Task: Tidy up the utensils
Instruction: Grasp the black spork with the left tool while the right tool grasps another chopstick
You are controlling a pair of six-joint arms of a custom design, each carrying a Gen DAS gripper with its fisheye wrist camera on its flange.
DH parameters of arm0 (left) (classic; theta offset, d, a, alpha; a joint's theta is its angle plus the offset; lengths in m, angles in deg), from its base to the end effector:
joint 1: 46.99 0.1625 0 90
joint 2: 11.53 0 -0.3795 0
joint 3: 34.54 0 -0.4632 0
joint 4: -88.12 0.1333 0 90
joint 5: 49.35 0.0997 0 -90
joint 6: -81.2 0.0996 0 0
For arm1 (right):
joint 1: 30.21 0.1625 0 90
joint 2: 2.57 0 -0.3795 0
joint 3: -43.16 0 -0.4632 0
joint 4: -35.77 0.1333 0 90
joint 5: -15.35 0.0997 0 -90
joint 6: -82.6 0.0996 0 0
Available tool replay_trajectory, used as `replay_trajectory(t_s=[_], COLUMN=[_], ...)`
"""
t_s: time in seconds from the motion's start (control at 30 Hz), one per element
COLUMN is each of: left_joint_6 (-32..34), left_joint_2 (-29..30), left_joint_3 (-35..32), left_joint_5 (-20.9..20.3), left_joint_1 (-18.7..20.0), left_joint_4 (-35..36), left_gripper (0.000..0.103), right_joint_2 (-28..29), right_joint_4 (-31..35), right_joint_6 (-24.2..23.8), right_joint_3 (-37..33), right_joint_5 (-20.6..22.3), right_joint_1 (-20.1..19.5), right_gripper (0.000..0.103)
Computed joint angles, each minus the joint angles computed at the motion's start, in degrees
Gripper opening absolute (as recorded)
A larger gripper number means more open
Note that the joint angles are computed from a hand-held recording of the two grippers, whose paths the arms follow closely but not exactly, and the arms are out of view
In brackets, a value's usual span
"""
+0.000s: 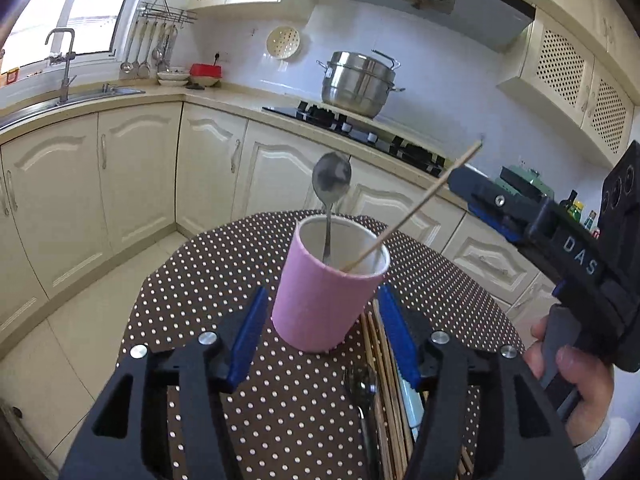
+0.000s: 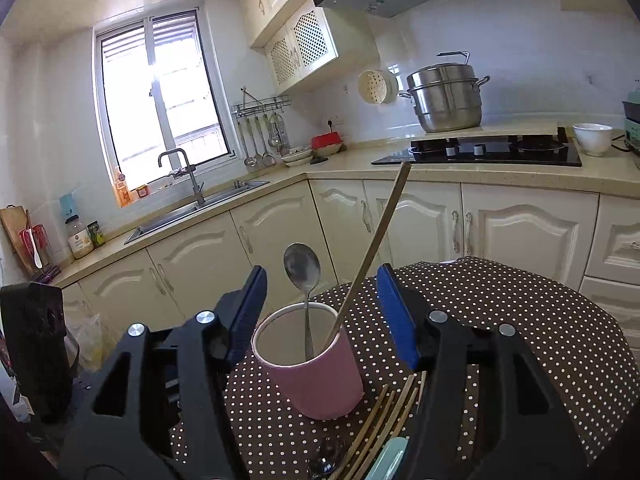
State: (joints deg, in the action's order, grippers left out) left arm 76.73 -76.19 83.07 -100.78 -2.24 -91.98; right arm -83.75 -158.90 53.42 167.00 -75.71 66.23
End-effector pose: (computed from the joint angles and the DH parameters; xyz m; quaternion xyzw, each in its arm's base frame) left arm -0.2658 -0.5386 0.1339 0.2131 0.8753 -0.4044 0.1577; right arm 0.1905 -0.5154 0.2649 0.2576 -0.8175 0.5034 0.1093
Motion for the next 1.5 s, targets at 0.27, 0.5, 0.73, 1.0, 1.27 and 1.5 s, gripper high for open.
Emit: replay_trajectory(t_s=[0.27,0.5,0.73,1.0,1.27,1.5], left_joint_6=[-8.8,-12.4,-13.7,-14.5,-15.1,-16.5], left_joint_2=[-0.2,1.6,5.1,9.4,5.9,3.3], left_joint_3=[-1.9,-3.8,-5.7,-8.8,-6.3,-4.2], left_joint_5=[-0.1,-0.8,2.8,5.8,4.6,2.7], left_joint_1=[0.1,0.1,-0.8,-1.7,0.4,0.9], left_joint_4=[24.6,34.9,39.0,40.8,37.8,36.8], left_gripper=[0.057,0.057,0.057,0.05,0.011,0.011], right_joint_2=[-6.8,-11.0,-14.0,-12.6,-7.9,-3.2], right_joint_4=[4.9,14.1,18.6,24.1,30.4,34.1], right_joint_6=[1.1,2.2,1.9,0.9,0.4,0.8], right_joint_3=[4.6,7.2,9.4,7.6,3.5,-0.3], right_joint_5=[-5.2,-9.8,-9.7,-15.6,-25.0,-31.5], right_joint_1=[-3.0,-6.6,-9.1,-7.5,-4.6,-2.8], right_gripper=[0.06,0.061,0.061,0.061,0.06,0.059])
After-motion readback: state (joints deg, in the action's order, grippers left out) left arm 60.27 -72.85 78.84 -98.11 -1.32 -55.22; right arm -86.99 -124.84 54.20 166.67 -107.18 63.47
